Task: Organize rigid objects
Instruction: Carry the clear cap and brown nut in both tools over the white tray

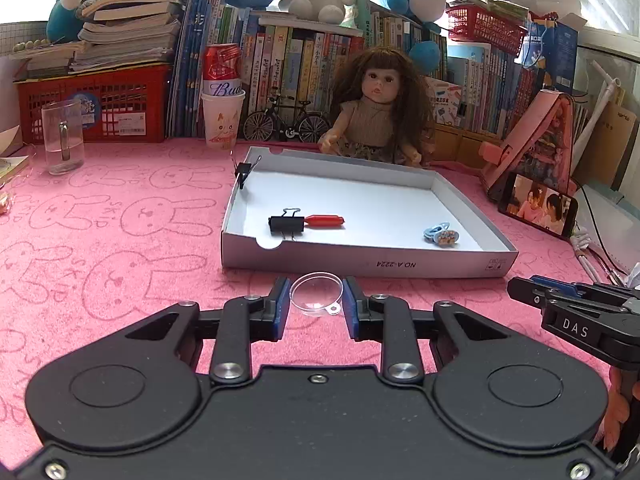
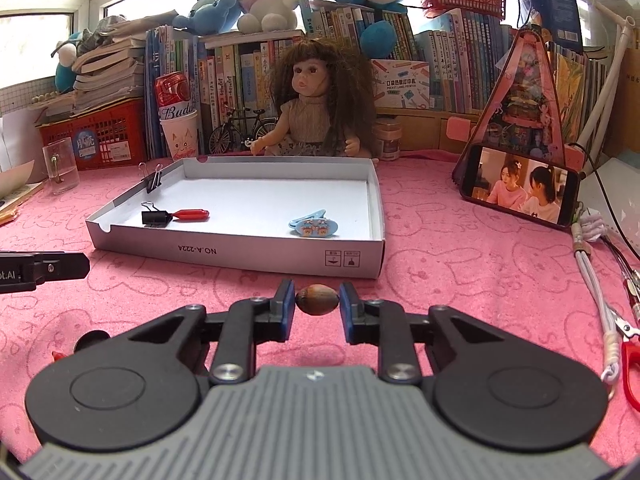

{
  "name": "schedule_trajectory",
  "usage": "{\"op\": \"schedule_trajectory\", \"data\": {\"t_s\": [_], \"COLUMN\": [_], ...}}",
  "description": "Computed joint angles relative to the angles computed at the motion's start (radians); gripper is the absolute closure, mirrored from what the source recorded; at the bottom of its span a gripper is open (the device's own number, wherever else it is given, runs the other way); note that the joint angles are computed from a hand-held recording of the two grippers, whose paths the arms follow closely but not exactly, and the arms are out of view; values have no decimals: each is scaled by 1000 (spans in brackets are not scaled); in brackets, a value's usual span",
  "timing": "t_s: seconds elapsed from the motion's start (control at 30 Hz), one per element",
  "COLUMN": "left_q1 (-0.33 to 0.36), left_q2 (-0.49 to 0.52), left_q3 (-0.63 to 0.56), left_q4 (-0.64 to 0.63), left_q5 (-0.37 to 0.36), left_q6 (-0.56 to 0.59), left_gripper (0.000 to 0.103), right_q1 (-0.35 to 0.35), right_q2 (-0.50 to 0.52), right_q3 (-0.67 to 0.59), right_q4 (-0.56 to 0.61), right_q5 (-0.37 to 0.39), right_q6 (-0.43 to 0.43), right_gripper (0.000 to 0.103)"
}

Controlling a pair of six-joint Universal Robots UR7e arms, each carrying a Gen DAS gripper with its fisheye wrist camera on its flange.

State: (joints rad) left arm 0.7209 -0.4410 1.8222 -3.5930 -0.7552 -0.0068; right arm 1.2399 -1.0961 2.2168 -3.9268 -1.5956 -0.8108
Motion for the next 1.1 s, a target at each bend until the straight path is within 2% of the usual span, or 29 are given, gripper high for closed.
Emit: {"op": "schedule_trajectory", "data": {"t_s": [0.43, 0.67, 1.1], "left_q1": [26, 52, 93], "left_q2": [44, 65, 111], "left_q3": [-145, -226, -343], "left_q4": [-1, 55, 173], "left_q5": [-29, -55, -57], "left_q6": [101, 107, 85], "left_gripper": [77, 77, 77], "right_q1": [41, 63, 80], "right_q2": [12, 35, 98], "right_q3": [-80, -149, -248], "right_q4": [44, 95, 178], "right_q5": [-19, -47, -105], "right_q6": [22, 43, 60], "right_gripper": [74, 74, 74]}}
